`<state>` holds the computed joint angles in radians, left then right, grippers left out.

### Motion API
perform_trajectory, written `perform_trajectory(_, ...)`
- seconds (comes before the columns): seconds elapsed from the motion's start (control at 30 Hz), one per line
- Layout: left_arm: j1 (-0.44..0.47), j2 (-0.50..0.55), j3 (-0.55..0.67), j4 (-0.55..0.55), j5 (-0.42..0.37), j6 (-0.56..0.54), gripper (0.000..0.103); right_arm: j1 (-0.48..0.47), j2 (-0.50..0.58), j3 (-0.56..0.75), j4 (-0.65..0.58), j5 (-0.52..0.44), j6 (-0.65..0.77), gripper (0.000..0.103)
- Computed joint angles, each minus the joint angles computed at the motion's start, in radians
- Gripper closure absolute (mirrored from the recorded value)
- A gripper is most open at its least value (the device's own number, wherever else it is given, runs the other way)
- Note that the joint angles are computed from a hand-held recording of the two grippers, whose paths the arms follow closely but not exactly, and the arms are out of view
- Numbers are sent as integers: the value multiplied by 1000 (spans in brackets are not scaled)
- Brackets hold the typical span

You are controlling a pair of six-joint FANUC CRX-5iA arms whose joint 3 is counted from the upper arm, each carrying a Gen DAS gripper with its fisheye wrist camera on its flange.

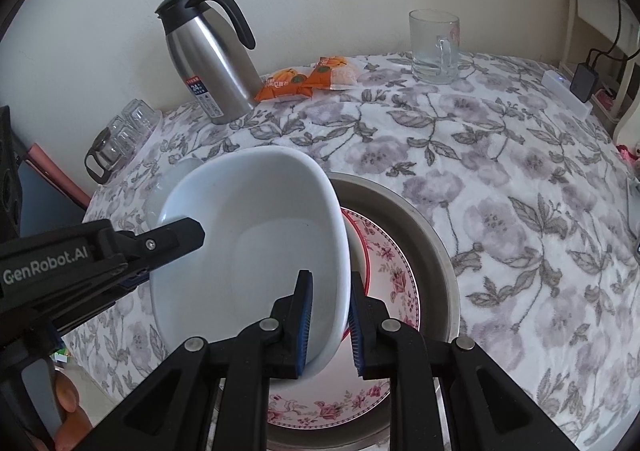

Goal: Organize plates and bowls
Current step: 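Lower the white MAX bowl into the red-rimmed bowl with both tools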

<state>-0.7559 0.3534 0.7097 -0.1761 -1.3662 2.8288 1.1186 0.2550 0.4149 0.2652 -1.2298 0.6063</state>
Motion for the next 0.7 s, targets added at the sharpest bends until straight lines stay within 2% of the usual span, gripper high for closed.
perform_trajectory(0.5,1,-2,-8,1,8,5,88,-3,3,9,10,-20,-10,82)
perform_trajectory(0.7,3,-6,-22,12,26,7,88,-3,-14,-14,29,9,-32,80)
